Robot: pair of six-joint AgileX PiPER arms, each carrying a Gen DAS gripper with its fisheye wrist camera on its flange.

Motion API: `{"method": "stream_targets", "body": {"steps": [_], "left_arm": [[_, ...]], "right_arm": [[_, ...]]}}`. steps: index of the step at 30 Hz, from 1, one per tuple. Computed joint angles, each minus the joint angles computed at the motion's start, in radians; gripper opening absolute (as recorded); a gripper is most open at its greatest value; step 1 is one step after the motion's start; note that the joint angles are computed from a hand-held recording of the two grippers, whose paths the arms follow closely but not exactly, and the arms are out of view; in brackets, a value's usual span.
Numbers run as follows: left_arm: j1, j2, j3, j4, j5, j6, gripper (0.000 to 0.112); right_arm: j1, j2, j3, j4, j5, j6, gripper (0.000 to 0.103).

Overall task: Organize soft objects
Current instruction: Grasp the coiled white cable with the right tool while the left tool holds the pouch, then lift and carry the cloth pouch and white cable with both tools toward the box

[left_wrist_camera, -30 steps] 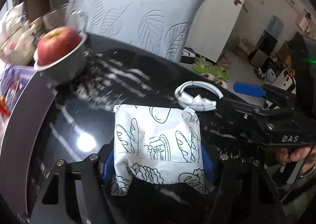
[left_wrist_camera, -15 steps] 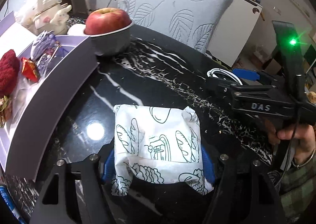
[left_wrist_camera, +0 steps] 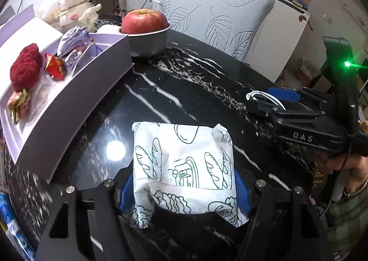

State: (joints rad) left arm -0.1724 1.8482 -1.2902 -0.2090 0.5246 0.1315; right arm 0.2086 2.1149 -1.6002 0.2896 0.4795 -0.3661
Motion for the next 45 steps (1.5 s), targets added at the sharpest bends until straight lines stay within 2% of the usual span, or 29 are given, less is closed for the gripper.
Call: {"method": "stream_targets", "body": {"steps": [7,10,15,16,18,25,27,29,31,32,35,40,45], "left_arm": [[-0.008,-0.083,0.121,0.026,-0.045,-0.035,0.07],[-0.003,-0.114,0.164,0.025,-0.054,-0.036,0.07],[0.014,-0.14,0.212,-0.016,-0.063,-0.005,0.07],[0.018,-0.142,0.218,-0.027,-0.064,0.006,0.07],[0.022,-0.148,0.229,-0.046,-0.073,0.026,0.07],[0.022,-0.149,0.229,-0.061,-0.069,0.056,0.07],[0.024,-0.146,0.227,-0.074,-0.069,0.069,0.07],[0.025,-0.144,0.227,-0.079,-0.071,0.073,0.07],[0.022,-0.143,0.228,-0.073,-0.075,0.067,0.07],[0.018,-0.143,0.228,-0.063,-0.077,0.059,0.07],[0.014,-0.143,0.228,-0.051,-0.08,0.047,0.07],[0.016,-0.143,0.228,-0.053,-0.079,0.048,0.07],[0.012,-0.146,0.226,-0.041,-0.073,0.039,0.07]], "right_arm": [[0.024,-0.104,0.17,0.11,-0.059,-0.106,0.06],[0.038,-0.144,0.232,0.162,-0.079,-0.163,0.055],[0.044,-0.184,0.292,0.245,-0.077,-0.237,0.055],[0.041,-0.186,0.295,0.261,-0.069,-0.252,0.057],[0.036,-0.189,0.303,0.287,-0.064,-0.281,0.071],[0.043,-0.218,0.365,0.239,-0.113,-0.278,0.077],[0.04,-0.226,0.38,0.247,-0.111,-0.315,0.085],[0.045,-0.232,0.398,0.241,-0.128,-0.336,0.086],[0.053,-0.237,0.413,0.226,-0.158,-0.334,0.079],[0.052,-0.244,0.424,0.261,-0.173,-0.363,0.058],[0.056,-0.242,0.41,0.205,-0.16,-0.309,0.058],[0.053,-0.243,0.414,0.226,-0.163,-0.326,0.057],[0.03,-0.249,0.417,0.341,-0.136,-0.412,0.056]]}}
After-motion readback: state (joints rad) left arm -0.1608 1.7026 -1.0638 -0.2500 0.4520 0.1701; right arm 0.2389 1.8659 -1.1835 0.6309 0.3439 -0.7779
